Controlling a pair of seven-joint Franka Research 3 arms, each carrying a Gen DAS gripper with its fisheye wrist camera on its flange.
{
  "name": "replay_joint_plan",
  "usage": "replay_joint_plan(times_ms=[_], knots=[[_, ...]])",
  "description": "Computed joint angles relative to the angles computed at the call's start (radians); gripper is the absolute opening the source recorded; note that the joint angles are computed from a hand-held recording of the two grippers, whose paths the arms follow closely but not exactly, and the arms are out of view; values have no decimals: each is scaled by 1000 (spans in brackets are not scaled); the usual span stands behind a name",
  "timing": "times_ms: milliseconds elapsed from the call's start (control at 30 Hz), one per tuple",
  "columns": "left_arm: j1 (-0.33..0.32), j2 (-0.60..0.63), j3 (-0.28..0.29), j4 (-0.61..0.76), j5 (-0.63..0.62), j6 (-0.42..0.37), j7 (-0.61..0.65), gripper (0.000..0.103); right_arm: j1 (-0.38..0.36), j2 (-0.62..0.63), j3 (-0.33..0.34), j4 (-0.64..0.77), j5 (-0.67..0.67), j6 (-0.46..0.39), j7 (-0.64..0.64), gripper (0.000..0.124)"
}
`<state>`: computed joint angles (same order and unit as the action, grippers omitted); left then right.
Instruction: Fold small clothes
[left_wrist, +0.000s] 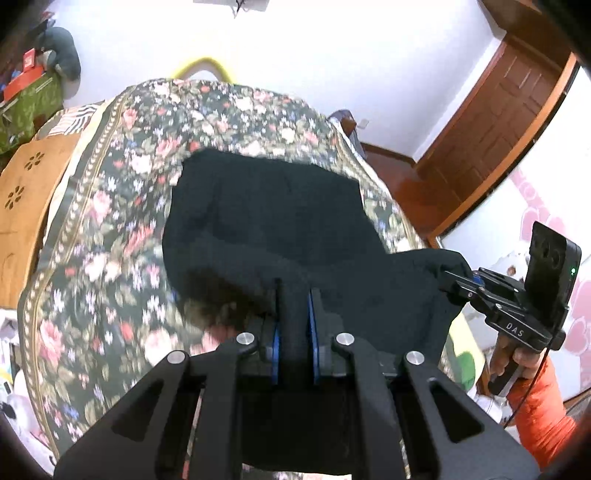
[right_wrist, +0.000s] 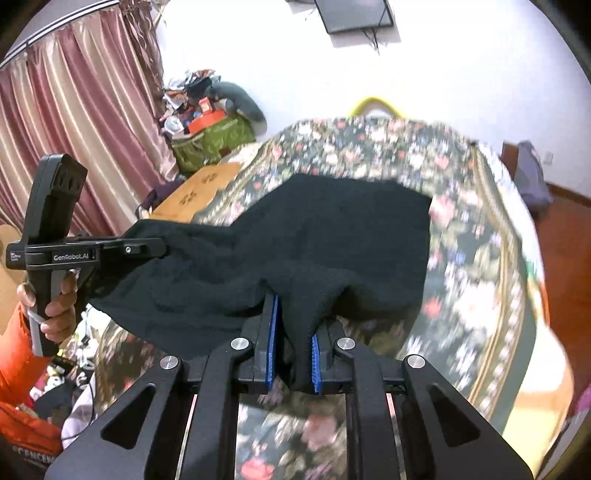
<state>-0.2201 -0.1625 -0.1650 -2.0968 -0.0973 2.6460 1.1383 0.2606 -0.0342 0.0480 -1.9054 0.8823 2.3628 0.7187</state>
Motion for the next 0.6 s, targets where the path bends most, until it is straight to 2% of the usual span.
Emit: replay_joint_plan(times_ms=[200, 333, 600], knots=[[39, 124, 13, 143, -15, -12, 1, 11, -8, 139, 17, 171, -41, 27, 63, 13], [82, 236, 8, 251, -28, -31, 8, 11, -15, 260, 34, 304, -115, 38, 134, 13], [145, 475, -20, 450, 3, -81, -4, 12, -24, 499, 63, 554, -267, 5, 285, 13]])
